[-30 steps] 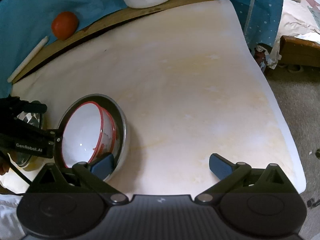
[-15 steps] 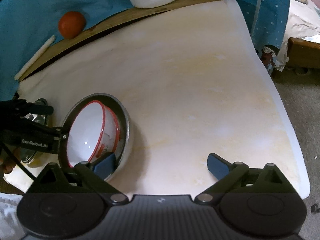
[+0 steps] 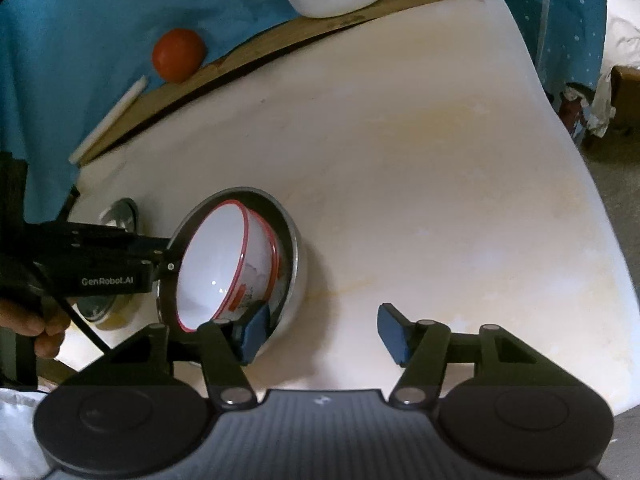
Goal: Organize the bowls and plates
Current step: 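Close both grippers on the steel bowl rim and lift the nested bowls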
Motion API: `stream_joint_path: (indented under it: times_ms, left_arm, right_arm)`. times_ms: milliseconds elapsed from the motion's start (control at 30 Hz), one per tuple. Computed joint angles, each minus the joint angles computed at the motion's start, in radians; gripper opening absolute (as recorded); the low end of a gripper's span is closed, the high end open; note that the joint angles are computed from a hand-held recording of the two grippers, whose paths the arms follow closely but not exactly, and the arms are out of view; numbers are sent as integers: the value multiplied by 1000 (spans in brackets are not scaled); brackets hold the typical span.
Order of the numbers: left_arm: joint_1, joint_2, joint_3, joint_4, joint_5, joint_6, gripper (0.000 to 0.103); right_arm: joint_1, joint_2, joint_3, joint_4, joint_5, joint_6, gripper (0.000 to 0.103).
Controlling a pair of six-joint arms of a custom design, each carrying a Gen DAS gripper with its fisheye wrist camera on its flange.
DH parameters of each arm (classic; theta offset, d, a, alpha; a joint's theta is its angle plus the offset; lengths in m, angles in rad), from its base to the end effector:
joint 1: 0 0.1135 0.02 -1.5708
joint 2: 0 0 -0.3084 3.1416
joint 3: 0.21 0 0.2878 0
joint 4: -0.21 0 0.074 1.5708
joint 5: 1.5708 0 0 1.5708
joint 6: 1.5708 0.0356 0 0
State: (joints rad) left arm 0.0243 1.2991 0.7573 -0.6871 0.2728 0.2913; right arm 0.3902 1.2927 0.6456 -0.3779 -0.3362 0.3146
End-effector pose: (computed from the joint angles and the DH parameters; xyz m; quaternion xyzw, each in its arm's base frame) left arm 0.2458 -0.0036 0.2148 0.1529 0.9645 -0.1058 0.1875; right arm 0.2285 0.1067 0.1962 -0.0809 0.9470 0.2429 0.1938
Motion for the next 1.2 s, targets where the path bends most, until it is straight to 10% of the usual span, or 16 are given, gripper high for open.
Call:
stream_joint_path:
  times_ms: [300, 533, 700, 900, 1200]
  left_arm:
    - [-7, -22, -10, -11, 22, -54, 10]
    - [-1, -30, -17, -11, 31, -88, 9]
    - [-3, -46, -24, -11, 20, -119, 9]
    - [-1, -53, -32, -3, 17, -149, 9]
    - [-4, -51, -32, 1, 19, -140, 10]
  right_arm:
    - [16, 45, 70, -73, 11, -15, 58]
    - [4, 64, 80, -85, 1, -45, 62]
    - [25, 54, 86, -86, -1, -56, 36]
    - [-14, 85, 95, -79, -88, -79, 28]
    - [23, 99, 149, -151, -34, -120, 33]
